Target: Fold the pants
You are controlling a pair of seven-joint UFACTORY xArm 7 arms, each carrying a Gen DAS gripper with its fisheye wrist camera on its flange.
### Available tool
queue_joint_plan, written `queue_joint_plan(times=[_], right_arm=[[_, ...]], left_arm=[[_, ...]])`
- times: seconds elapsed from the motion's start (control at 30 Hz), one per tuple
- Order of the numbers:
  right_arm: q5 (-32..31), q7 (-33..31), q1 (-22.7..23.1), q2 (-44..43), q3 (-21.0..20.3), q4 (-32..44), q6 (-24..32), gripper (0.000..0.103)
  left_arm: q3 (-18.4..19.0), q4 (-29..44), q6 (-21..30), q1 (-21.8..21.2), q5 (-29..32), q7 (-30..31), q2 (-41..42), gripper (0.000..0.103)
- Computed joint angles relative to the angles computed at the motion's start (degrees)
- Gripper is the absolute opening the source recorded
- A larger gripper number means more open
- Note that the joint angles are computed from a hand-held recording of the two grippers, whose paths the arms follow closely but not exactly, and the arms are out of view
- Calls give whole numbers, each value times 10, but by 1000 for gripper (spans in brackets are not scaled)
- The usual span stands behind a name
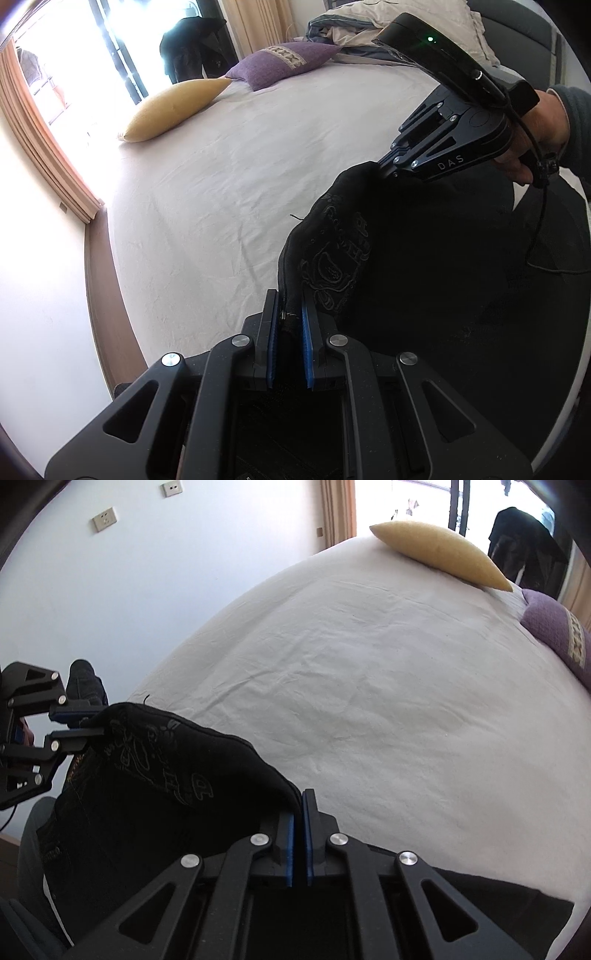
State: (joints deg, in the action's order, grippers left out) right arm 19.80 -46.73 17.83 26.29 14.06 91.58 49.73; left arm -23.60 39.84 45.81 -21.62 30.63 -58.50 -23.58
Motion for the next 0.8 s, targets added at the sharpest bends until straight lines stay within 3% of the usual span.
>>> queue_joint_plan(times=[0.13,0.43,0.63,0.8], right_arm=[[32,-21,-12,-49,9,-66,-20,5],[112,-73,-27,-174,-10,-202,0,5],[116,-105,-13,-253,-33,-296,11,5],[82,-137,-1,-292,-48,-335,33,5]], left_arm=[[-11,11,20,-10,-2,-5,5,10],[-32,20,44,-54,-35,-16,4,10],[-48,23,42,-96,-59,-15,3,10],[-67,33,71,-130,-73,-8,18,10]])
